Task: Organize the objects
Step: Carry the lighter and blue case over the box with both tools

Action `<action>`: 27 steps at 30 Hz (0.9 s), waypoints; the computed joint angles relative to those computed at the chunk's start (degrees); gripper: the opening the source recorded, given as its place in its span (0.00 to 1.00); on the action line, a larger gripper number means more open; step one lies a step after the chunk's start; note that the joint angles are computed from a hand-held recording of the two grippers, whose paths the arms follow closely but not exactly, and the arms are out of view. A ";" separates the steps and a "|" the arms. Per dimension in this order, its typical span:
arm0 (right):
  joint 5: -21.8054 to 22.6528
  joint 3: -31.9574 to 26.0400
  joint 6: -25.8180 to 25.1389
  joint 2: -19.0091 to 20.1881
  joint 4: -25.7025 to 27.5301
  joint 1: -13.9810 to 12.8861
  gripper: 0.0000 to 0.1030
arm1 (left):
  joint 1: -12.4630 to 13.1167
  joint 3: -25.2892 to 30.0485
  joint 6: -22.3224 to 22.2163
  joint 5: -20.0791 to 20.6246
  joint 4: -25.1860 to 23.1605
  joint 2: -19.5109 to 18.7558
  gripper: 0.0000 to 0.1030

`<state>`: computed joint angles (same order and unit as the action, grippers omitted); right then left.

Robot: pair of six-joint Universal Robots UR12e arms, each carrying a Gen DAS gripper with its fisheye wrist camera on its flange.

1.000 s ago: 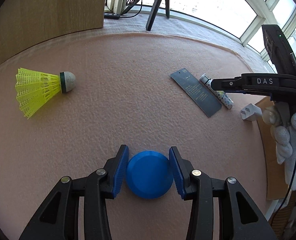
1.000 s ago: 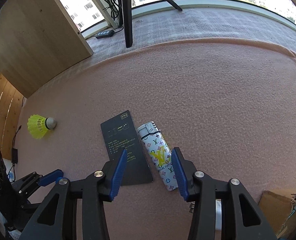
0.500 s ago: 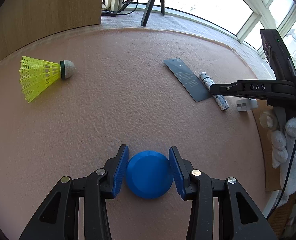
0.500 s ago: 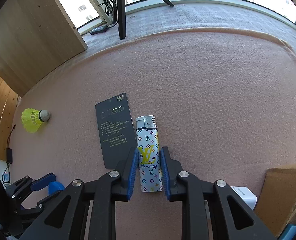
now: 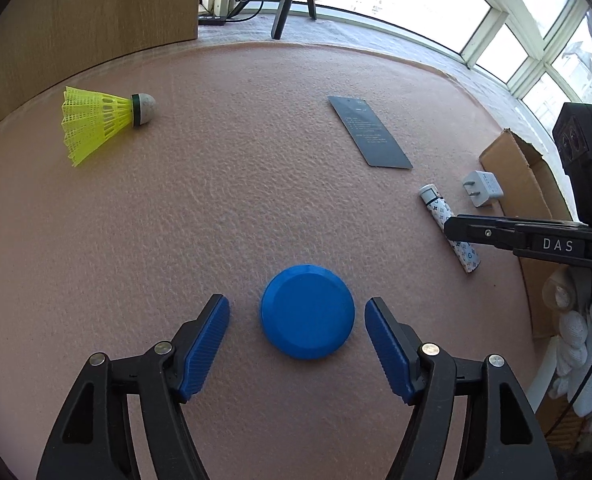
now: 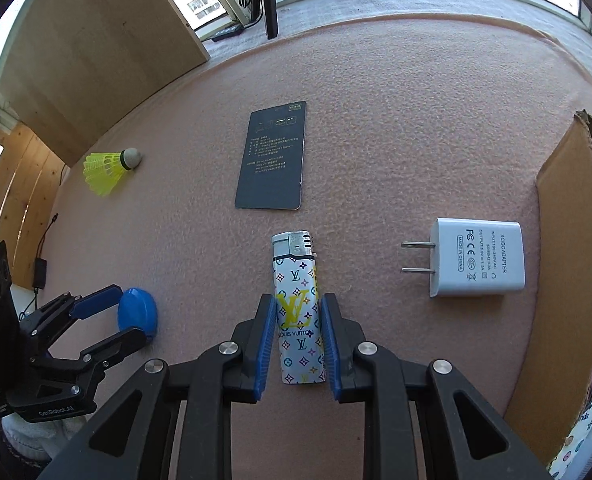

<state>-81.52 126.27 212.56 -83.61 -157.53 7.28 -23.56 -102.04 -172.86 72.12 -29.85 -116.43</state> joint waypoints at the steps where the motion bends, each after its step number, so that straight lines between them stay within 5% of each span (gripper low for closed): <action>1: -0.01 0.06 0.04 -0.11 0.17 0.20 0.20 | 0.06 -0.26 -0.23 0.11 0.57 0.06 0.71; 12: -3.92 -1.05 -2.01 0.31 1.95 2.40 0.28 | -1.74 0.15 1.75 4.78 1.61 -0.17 0.53; 18: -8.22 -2.17 -3.59 1.05 3.32 3.96 0.20 | -1.99 0.18 0.70 5.46 2.04 -0.24 0.53; 27: -7.37 -0.02 -1.86 -1.20 0.04 3.04 0.20 | -1.73 0.47 -0.31 2.41 0.97 0.32 0.53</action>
<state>-88.88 126.26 210.70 -84.81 -157.49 10.31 -25.29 -101.57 -173.17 74.53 -28.87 -116.11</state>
